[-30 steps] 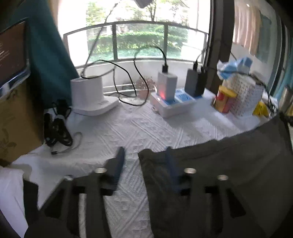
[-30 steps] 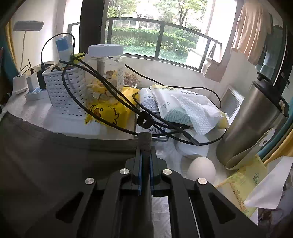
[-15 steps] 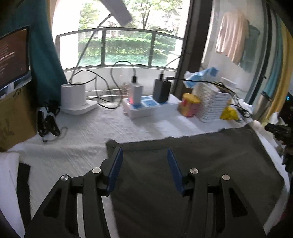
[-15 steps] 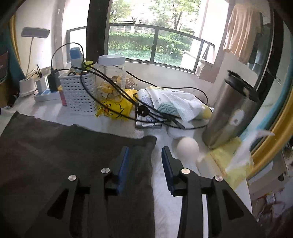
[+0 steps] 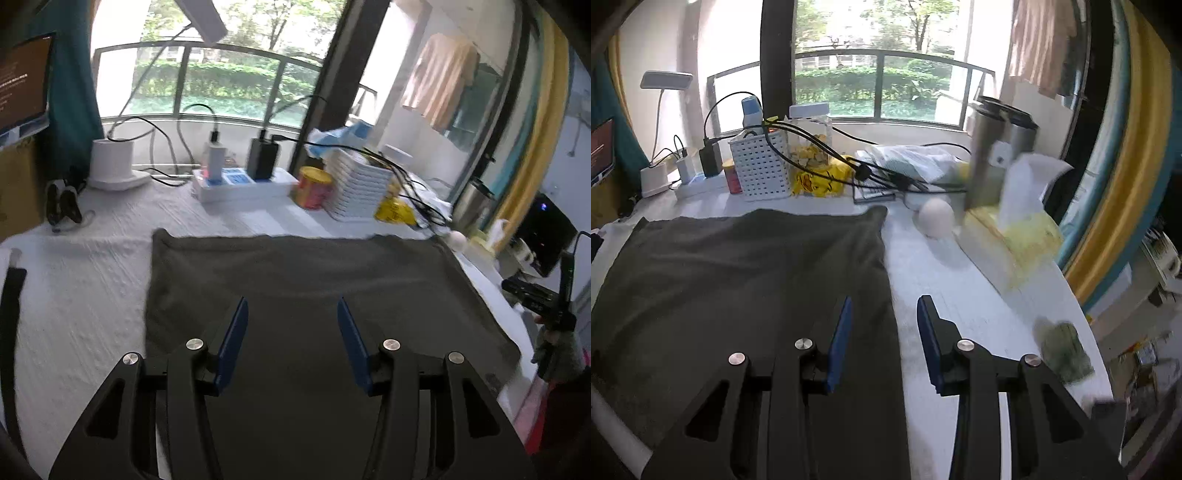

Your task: Fold small clothes

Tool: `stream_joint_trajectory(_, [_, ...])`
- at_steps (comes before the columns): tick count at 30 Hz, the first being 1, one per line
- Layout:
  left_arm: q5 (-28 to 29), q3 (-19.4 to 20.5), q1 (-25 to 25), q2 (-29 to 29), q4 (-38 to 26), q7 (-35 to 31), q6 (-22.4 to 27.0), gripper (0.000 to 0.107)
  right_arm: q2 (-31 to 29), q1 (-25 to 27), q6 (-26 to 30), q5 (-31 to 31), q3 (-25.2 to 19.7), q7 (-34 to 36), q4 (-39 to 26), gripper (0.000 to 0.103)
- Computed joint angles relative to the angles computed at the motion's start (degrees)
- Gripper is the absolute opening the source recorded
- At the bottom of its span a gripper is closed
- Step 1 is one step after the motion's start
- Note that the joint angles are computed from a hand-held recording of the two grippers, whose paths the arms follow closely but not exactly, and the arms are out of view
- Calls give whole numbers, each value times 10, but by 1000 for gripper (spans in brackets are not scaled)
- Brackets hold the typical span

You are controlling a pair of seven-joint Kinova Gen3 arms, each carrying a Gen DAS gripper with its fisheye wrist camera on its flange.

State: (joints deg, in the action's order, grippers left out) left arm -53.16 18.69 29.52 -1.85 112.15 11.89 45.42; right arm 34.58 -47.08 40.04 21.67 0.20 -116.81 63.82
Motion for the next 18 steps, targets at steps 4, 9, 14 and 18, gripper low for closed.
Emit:
stream_joint_trajectory(4, [-9, 15, 19, 4, 3, 27, -4, 54, -29, -13, -8, 12, 8, -29, 55, 37])
stream_joint_trajectory(9, [-23, 28, 55, 17, 2, 68, 15, 54, -72, -17, -27, 23, 2, -73, 140, 69])
stream_joint_trajectory(14, [-15, 25, 83, 23, 4, 72, 11, 54, -104, -15, -32, 27, -18, -111, 206, 69])
stream_joint_trajectory(18, [-1, 23, 92, 19, 14, 69, 10, 54, -118, -3, -39, 5, -47, -123, 240, 69])
